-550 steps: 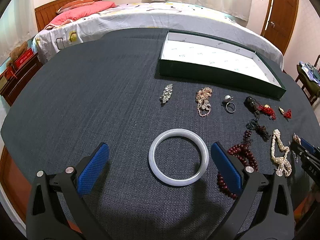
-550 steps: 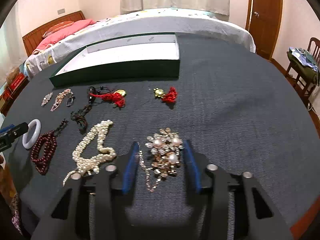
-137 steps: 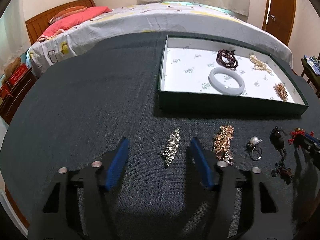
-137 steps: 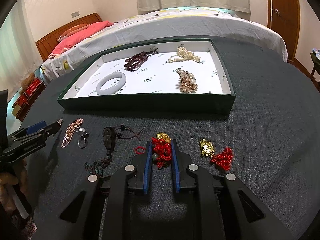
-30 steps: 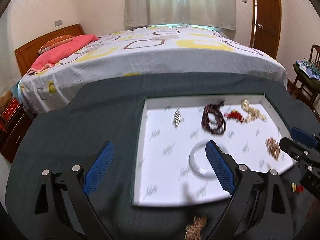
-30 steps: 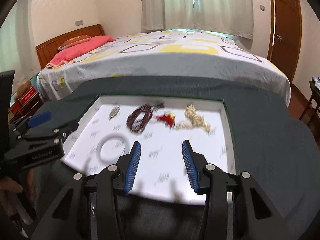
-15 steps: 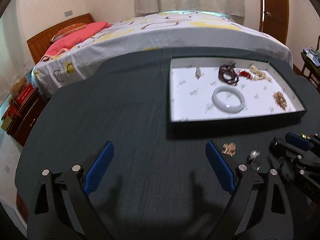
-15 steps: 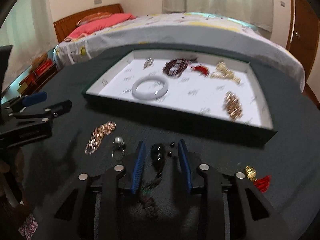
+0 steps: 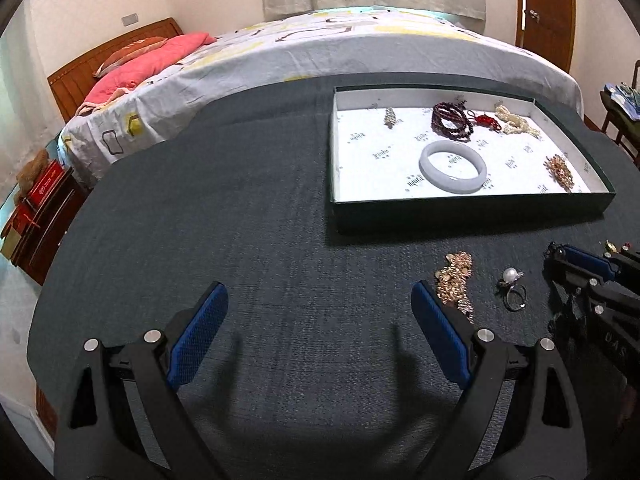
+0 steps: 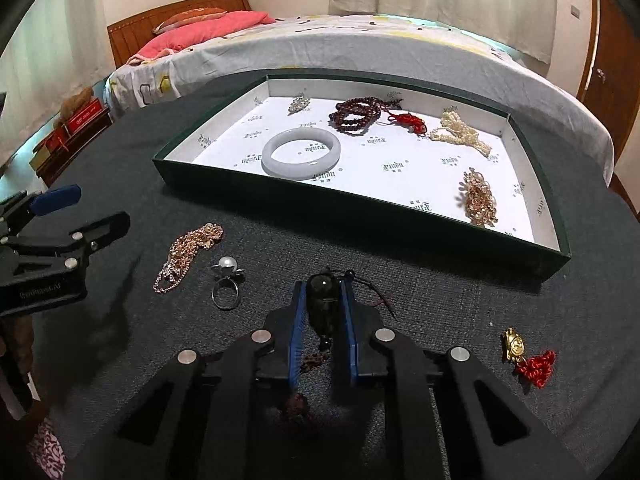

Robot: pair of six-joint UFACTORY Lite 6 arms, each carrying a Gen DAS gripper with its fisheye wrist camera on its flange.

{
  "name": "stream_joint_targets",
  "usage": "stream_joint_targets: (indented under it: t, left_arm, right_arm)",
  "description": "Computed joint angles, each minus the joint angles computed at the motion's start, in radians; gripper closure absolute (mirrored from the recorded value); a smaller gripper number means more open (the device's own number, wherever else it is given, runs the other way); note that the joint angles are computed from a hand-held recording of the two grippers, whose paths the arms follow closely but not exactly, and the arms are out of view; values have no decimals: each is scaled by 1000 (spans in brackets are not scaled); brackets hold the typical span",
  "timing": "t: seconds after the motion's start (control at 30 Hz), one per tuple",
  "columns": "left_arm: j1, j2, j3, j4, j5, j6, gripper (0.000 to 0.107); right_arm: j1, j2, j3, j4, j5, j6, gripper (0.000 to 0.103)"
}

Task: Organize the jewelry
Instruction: 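Grasp the black carved pendant with the right tool while the left tool grasps the gold chain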

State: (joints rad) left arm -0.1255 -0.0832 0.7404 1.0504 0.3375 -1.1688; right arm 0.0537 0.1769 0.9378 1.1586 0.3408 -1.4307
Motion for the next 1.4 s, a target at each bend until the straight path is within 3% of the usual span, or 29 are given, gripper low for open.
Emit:
stream_joint_targets:
  t: [0.57,0.73,0.93,1.07,1.4]
  left_arm:
    - [-121,149,82,120,-30,-177,17]
    - [-125,196,104,90,-47,-129,37]
    - [-102,189,91,71,-122,-94,51]
    - [-77,197,99,-35,-171,10,55]
    - [-69,205,104,-63,-187,31,56]
  right_arm:
    - [-163,-12,-4,15,105,-44,85]
    - [-178,2,7,19,124,-47,85]
    - [-177,22,17,19,129,-46,85]
    - [-176,26,19,17,130,-44,85]
    - [-175,26,20,14,131,-38,85]
